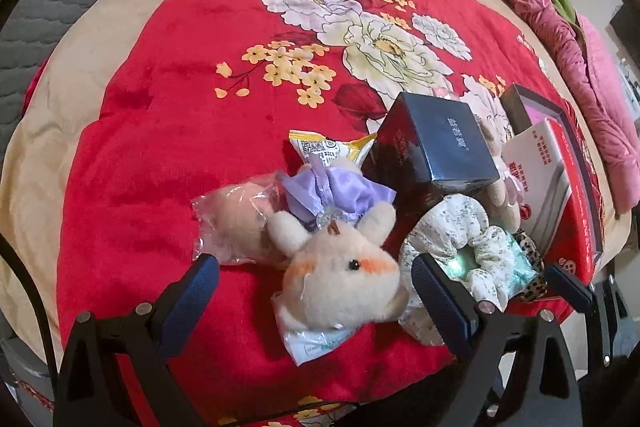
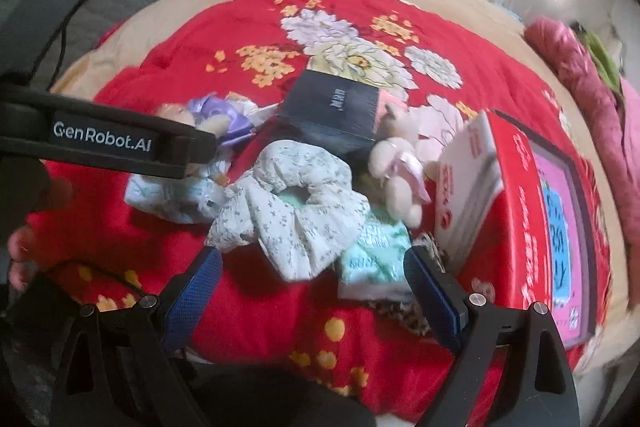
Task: Organize soft objects
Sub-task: 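Grasp the cream plush bunny with the left gripper while the right grasps the white floral scrunchie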
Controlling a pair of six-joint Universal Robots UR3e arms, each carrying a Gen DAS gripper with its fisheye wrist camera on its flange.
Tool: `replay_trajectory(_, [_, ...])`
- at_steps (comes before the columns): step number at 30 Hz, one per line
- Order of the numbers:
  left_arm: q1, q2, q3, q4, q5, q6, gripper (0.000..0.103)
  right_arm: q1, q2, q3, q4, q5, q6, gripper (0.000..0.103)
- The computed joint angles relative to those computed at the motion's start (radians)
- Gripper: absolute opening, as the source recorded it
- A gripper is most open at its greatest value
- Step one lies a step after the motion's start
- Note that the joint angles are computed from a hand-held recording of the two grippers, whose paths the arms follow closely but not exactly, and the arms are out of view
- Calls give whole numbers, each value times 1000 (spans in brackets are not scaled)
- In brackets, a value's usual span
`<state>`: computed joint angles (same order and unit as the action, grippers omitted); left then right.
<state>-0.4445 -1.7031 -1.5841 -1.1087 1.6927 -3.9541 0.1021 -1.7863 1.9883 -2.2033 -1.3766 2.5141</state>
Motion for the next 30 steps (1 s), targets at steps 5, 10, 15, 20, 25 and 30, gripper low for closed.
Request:
replay_trajectory(5, [8, -11, -3, 10, -18, 26, 90, 37, 84, -17, -67, -15, -7, 92])
replay_trajectory(10, [11, -18, -9, 26, -28, 43, 83, 46, 144, -51, -62, 1, -17, 60])
replay_trajectory(15, [10, -23, -5, 37, -42, 61, 71, 25, 141, -47, -58, 47, -20, 36])
replay_trajectory(20, [5, -15, -13, 55, -42, 66, 58, -24, 129, -82, 16, 123, -12, 22])
replay_trajectory(25, [44, 49, -106, 127, -98, 49, 54, -86, 108, -121, 118, 203, 7, 19])
replay_trajectory(30, [54, 105, -145, 143, -97, 32, 53, -137, 72, -144, 190, 258, 2, 18])
